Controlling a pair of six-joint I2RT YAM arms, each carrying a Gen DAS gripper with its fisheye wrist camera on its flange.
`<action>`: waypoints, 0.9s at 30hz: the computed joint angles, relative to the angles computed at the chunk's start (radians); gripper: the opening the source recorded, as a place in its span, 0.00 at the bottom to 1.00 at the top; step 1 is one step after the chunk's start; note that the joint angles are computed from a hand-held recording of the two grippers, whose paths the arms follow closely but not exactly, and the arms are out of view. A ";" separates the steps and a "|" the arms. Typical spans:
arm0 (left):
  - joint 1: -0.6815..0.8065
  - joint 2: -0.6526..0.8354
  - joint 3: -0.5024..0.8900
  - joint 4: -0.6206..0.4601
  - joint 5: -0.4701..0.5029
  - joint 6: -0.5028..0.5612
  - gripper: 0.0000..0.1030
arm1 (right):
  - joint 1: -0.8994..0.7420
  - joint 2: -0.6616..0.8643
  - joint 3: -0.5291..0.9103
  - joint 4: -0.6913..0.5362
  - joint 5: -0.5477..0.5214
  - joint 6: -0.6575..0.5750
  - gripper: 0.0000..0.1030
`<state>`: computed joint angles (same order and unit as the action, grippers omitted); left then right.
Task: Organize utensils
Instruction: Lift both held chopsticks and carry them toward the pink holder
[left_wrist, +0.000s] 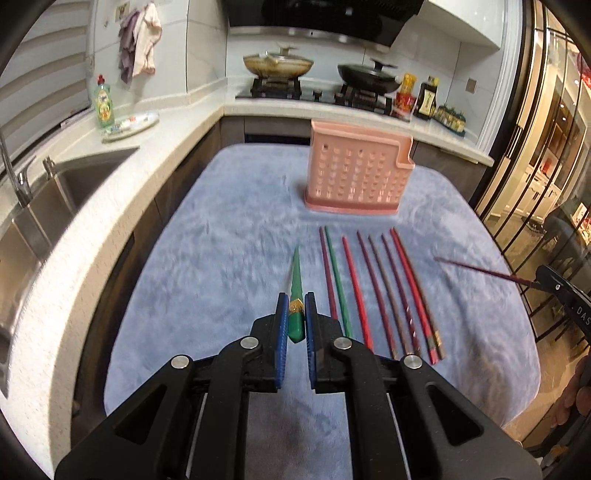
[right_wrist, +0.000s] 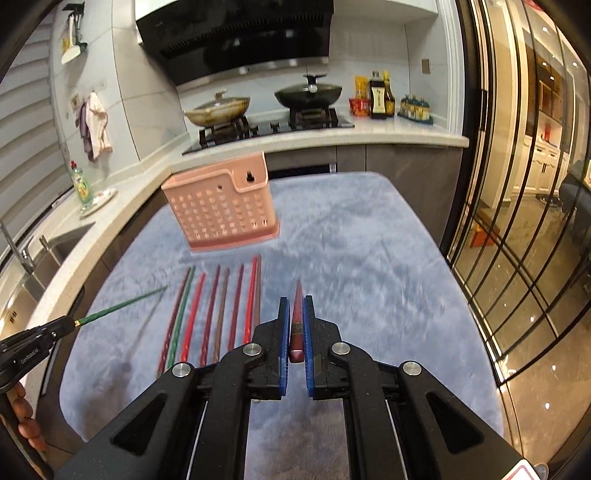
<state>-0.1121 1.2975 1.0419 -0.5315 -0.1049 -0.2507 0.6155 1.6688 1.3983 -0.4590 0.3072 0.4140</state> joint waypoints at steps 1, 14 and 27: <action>0.003 0.001 0.017 -0.004 0.004 0.002 0.08 | -0.002 0.000 0.008 0.000 -0.001 -0.003 0.06; 0.038 0.153 0.298 -0.003 0.004 0.042 0.07 | -0.063 0.048 0.167 -0.006 -0.065 -0.023 0.06; 0.072 0.377 0.739 -0.066 0.048 0.040 0.07 | -0.115 0.283 0.661 -0.108 -0.151 -0.060 0.06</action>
